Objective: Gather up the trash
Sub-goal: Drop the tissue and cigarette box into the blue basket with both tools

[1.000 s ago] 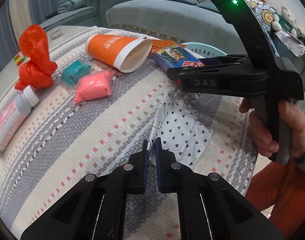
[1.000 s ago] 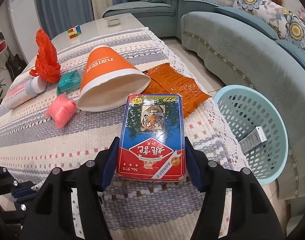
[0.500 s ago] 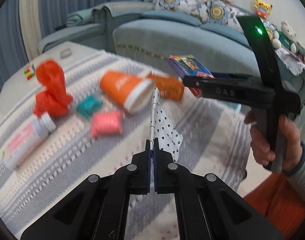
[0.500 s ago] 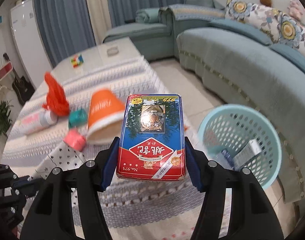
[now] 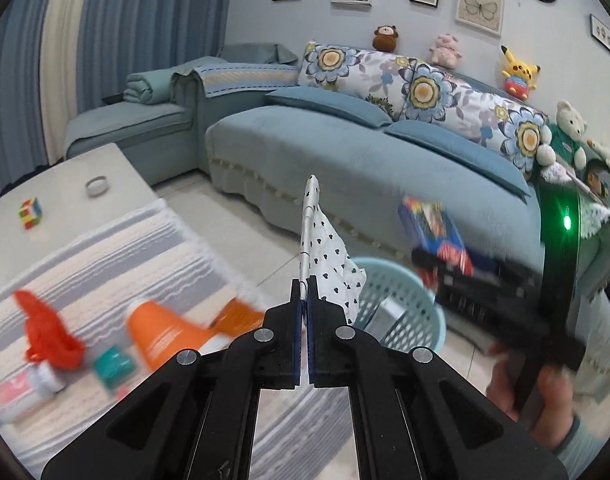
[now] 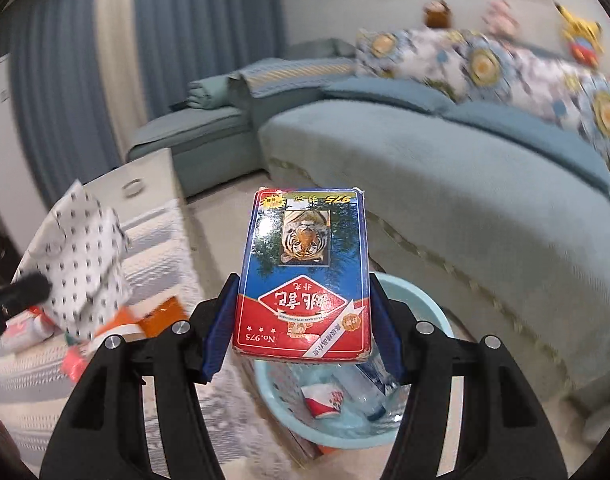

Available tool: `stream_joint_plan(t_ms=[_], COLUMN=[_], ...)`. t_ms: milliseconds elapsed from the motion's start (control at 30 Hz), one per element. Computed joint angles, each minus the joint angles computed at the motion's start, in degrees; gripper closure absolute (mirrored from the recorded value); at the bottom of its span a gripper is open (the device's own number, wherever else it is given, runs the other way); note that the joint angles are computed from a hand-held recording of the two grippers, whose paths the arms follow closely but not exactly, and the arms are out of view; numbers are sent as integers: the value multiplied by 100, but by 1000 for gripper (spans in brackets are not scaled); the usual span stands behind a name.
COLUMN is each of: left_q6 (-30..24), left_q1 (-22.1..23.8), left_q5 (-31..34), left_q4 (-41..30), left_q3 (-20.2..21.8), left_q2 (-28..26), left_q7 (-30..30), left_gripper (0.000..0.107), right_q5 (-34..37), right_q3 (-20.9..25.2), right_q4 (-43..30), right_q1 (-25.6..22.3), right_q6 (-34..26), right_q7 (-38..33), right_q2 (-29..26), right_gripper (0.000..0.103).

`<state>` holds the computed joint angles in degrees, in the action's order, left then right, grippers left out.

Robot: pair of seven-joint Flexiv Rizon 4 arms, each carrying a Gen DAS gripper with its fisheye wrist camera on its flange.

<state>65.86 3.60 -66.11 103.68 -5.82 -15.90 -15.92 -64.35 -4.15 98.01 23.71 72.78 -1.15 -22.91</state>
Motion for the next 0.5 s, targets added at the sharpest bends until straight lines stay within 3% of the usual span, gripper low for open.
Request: stream_joint_plan(t_ms=[100, 200, 367, 400, 433, 500], left_q6=[218, 215, 61, -33, -19, 153], left_q1=[-157, -217, -114, -87, -81, -40], left_q5=[339, 859, 1458, 1579, 1690, 1801], left_q4=[-137, -308, -483, -518, -513, -467], left_q3=[-48, -100, -229, -241, -237, -303], left_q2=[-202, -478, -804, -874, -908, -987], left_q7=[-320, -779, -1258, -1348, -1432, -1426], left_gripper=[107, 107, 103, 89, 66, 59], right_q5=[503, 1204, 2657, 2961, 3200, 3480], right_q3=[119, 276, 643, 735, 788, 723], right_q4=[48, 5, -351, -433, -478, -578], right_q1=[-119, -221, -349, -392, -416, -354], right_q6=[-173, -222, -784, -840, -850, -1055], right_q7=[-269, -691, -1721, -1921, -2069, -2202], right_q2=[-57, -207, -513, -589, -648, -721], right_gripper=[45, 45, 44, 44, 44, 44])
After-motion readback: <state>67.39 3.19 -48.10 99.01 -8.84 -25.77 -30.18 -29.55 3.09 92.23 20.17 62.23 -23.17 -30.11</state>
